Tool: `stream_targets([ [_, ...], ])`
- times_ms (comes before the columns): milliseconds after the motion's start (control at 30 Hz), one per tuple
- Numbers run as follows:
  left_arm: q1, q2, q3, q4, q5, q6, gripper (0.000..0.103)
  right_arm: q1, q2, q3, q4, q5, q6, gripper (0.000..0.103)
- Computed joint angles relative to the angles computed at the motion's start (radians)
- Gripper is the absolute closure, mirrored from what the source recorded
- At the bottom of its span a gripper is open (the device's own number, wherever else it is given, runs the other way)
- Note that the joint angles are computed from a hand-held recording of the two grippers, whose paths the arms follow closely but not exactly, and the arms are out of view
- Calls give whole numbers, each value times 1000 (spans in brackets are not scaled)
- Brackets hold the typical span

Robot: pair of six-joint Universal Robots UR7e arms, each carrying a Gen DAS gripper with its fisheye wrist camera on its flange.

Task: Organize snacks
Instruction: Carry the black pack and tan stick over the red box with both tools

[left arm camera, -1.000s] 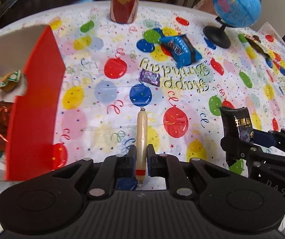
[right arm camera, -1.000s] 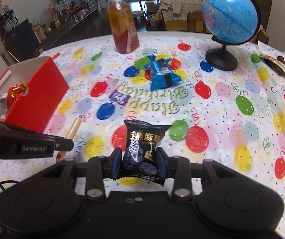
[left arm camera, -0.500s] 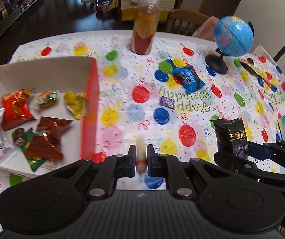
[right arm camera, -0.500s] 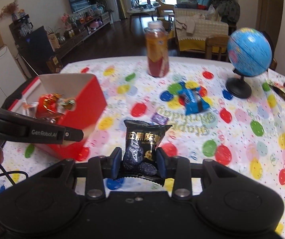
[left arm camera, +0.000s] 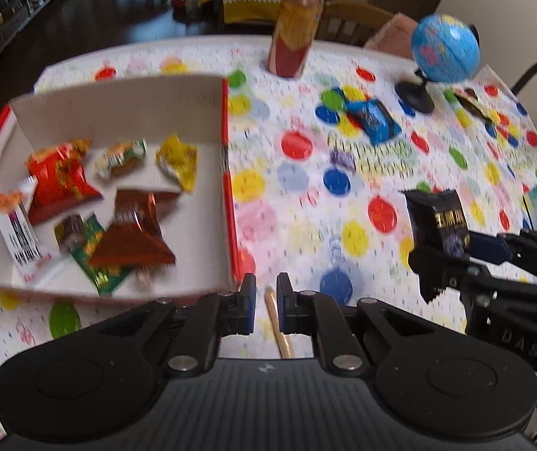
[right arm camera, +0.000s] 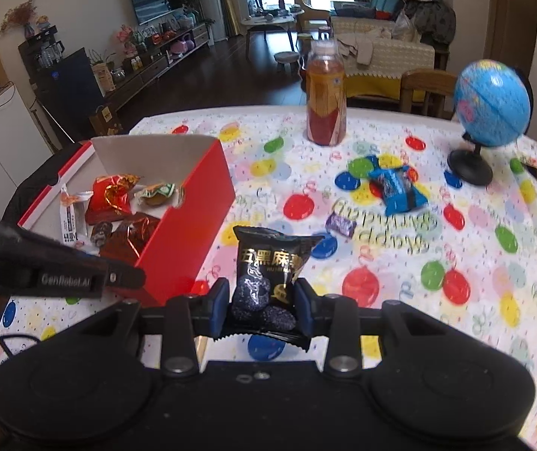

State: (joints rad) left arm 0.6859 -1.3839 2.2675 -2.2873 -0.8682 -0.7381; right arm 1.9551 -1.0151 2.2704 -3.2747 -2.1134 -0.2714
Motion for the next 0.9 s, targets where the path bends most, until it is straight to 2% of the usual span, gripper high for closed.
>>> stream_targets([
  [233, -12, 20, 42, -28, -44, -50, 89, -37, -40, 50, -8, 20, 4, 67],
  [300, -7, 35, 46, -33, -50, -70, 78, -52, -53, 62, -5, 32, -2, 67],
  [333, -2, 43, 46, -31, -54, -80, 67, -60, -60, 67, 0, 38, -6, 67],
  [367, 2, 53, 47, -35, -58, -93, 51, -69, -67, 72, 3, 45, -13, 67],
  [433, 10, 70, 52, -51, -57, -130, 35, -86, -80, 81, 9, 58, -27, 67],
  [600, 47, 138, 44, -80, -51, -207, 35, -128, -106, 96, 25, 85, -58, 67],
  [733, 50, 199, 38, -78, -13, -262, 35, -156, -121, 104, 38, 98, -77, 67],
  [900, 60, 247, 26, -83, -4, -314, 37, -181, -138, 111, 52, 112, -96, 67],
])
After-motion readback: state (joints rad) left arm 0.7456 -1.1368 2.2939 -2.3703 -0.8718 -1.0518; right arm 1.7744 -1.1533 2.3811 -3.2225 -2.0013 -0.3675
